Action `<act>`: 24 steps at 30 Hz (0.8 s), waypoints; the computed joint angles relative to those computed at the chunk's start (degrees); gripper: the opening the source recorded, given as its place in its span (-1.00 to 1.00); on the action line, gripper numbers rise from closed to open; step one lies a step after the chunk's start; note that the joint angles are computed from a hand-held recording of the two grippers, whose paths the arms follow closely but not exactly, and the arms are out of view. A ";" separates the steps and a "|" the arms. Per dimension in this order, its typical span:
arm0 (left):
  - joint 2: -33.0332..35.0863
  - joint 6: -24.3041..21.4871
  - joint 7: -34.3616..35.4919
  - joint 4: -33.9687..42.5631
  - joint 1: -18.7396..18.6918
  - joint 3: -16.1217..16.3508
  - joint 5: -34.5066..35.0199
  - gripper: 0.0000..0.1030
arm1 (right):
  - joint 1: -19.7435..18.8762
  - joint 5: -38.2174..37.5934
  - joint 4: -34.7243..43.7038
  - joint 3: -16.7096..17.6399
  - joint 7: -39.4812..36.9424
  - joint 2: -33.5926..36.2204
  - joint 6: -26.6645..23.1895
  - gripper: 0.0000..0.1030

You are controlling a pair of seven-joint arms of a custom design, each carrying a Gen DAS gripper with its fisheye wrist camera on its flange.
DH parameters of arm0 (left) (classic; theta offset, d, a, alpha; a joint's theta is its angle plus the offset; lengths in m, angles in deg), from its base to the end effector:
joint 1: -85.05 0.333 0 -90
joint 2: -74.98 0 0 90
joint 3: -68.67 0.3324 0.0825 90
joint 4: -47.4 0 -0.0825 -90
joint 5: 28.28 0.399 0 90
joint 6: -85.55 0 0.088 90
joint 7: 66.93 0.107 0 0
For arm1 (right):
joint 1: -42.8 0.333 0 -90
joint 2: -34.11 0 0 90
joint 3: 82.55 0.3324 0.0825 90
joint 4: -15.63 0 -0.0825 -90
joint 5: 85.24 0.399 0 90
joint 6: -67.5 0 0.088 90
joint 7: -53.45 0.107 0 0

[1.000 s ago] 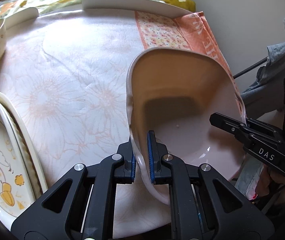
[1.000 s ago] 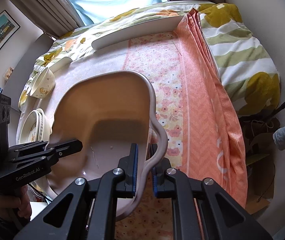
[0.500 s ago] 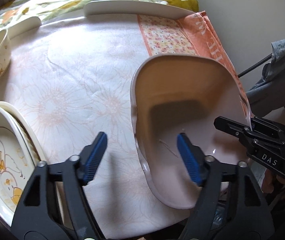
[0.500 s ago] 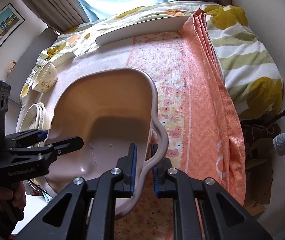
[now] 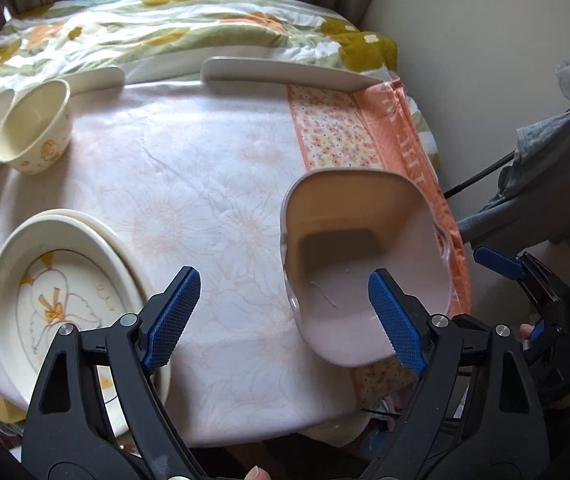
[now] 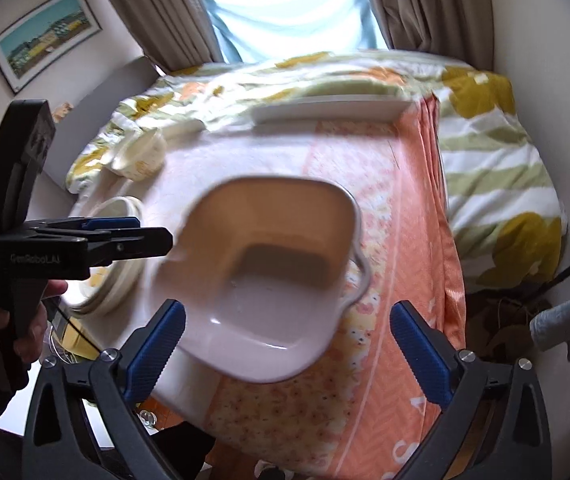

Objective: Organize plates and bowls
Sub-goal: 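Reach to the cream duck-print bowl and grip its rim with both tools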

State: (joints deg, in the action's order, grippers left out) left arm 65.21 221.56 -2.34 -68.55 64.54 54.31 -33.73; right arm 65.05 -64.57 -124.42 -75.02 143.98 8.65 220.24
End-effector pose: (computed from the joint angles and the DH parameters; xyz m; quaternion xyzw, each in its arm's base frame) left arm 0.4555 -0.3295 0.5904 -0.6407 0.7239 -0.2516 0.0462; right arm 0.4048 0.2267 0.5448 -0.7436 0.5760 -0.0734 0.3314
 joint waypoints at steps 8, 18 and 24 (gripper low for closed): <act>-12.01 -1.48 -0.62 -2.67 1.85 2.14 3.68 0.76 | 1.14 -3.00 10.10 2.03 -0.99 0.75 -1.11 0.98; -17.08 0.04 3.38 -3.65 7.89 10.41 4.62 0.76 | 1.28 -13.91 34.49 7.40 9.27 19.03 -2.02 0.98; -8.92 -2.47 12.22 -0.09 10.20 18.24 -8.14 0.52 | 6.83 -20.80 60.45 4.99 17.54 40.41 -15.99 0.97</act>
